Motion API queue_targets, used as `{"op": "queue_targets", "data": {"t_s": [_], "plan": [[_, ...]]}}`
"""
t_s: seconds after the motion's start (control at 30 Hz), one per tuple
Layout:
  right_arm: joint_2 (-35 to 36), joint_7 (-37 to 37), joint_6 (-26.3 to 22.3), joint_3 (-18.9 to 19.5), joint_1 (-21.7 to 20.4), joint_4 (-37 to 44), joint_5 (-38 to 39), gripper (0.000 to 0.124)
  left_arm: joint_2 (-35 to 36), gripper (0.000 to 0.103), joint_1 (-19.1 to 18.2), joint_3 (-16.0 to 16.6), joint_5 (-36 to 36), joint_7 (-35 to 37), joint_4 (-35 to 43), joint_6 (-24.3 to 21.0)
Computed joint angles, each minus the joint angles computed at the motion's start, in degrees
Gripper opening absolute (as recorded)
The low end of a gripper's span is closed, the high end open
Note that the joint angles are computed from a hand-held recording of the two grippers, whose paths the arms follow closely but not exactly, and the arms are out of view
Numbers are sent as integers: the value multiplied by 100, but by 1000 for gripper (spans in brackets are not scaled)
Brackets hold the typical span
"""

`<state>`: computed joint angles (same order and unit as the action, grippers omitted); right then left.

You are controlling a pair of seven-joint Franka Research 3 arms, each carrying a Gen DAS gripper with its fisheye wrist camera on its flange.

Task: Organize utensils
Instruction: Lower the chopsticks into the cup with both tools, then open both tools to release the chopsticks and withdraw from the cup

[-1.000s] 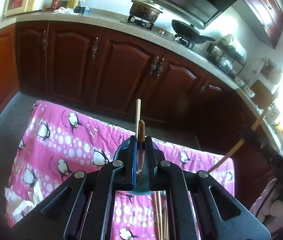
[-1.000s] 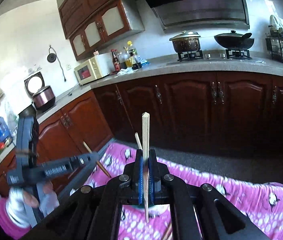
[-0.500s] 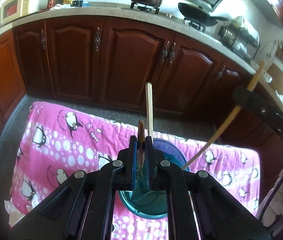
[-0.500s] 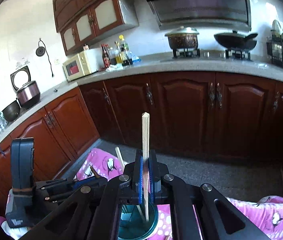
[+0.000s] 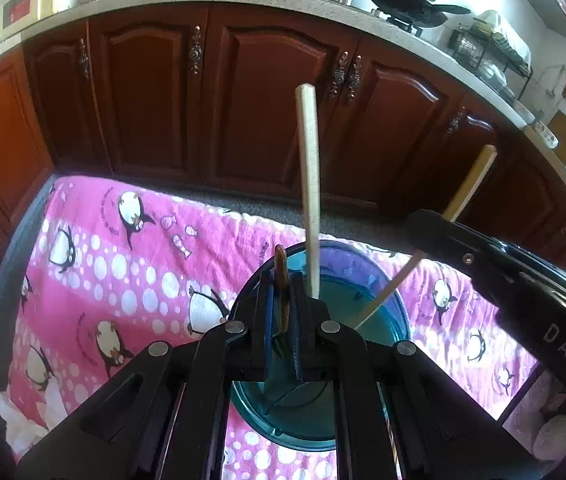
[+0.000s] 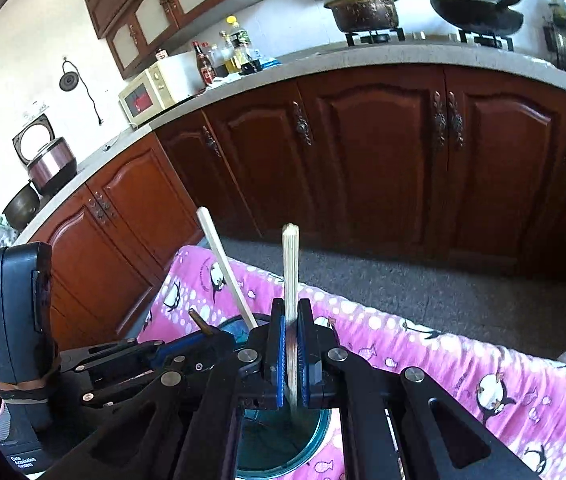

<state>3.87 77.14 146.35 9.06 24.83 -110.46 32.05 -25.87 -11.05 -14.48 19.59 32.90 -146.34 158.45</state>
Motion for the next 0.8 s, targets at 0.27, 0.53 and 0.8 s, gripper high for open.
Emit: {"op": "queue_targets", "data": {"t_s": [0.27,0.53,0.8], "plan": [[-131,-63,-92,-71,-125,-116,422,24,-83,9,-95,89,-195,10,-68,-32],[-493,-65,-162,-144,-183,-479,707,29,-400,35,-248,127,-468,19,-249,-67],[-1230,-25,-235,-228,-159,-1157,639,31,-916,41,-274,-94,-340,-148,-402,-401]]}}
